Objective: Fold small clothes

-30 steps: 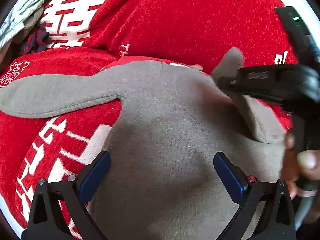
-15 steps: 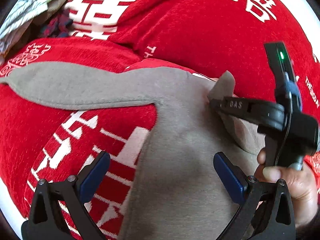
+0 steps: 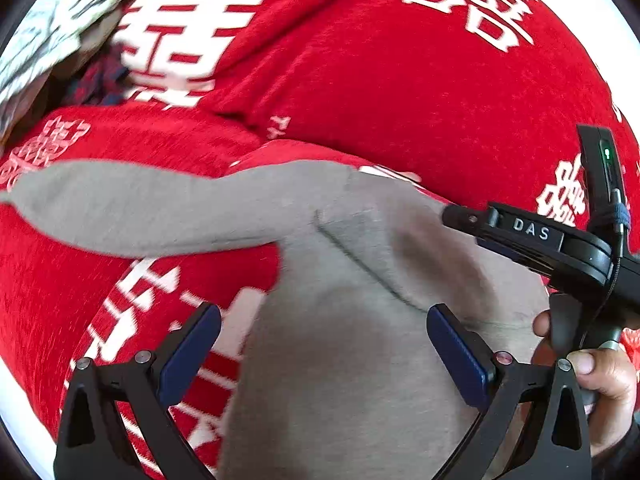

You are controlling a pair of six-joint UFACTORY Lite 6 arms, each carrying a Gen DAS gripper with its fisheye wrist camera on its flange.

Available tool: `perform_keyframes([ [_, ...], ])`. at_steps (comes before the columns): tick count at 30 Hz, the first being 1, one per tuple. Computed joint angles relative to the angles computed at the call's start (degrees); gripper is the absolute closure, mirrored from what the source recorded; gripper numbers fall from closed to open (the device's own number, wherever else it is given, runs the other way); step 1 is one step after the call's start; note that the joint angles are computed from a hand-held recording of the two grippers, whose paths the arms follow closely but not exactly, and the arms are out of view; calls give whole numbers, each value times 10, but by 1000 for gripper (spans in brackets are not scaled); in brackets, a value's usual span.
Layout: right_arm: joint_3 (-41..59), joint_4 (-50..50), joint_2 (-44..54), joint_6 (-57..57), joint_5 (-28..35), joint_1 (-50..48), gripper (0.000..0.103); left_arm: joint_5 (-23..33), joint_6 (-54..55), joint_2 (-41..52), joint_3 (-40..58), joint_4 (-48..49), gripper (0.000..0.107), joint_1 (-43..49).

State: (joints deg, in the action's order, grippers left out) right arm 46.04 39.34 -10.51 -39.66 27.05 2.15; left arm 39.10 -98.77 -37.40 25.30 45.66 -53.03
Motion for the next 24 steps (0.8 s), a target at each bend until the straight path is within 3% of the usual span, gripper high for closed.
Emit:
perform_keyframes([
  [5,-14,-86,16,19,-31,-109,38,-43,-28,152,94,47,4,-23],
  [13,-55,-9,45,-146,-89,-262,38,-162,125,382,291,-17,4,20],
  [16,-54,42,59,-231,-96,-300,38,-144,173,455,329,-49,4,39],
  [19,-54,80,64,-293,-101,-318,38,-137,147,450,277,-33,4,60],
  [24,-52,119,60,-347,-83,-346,38,-113,77,336,151,3,4,82],
])
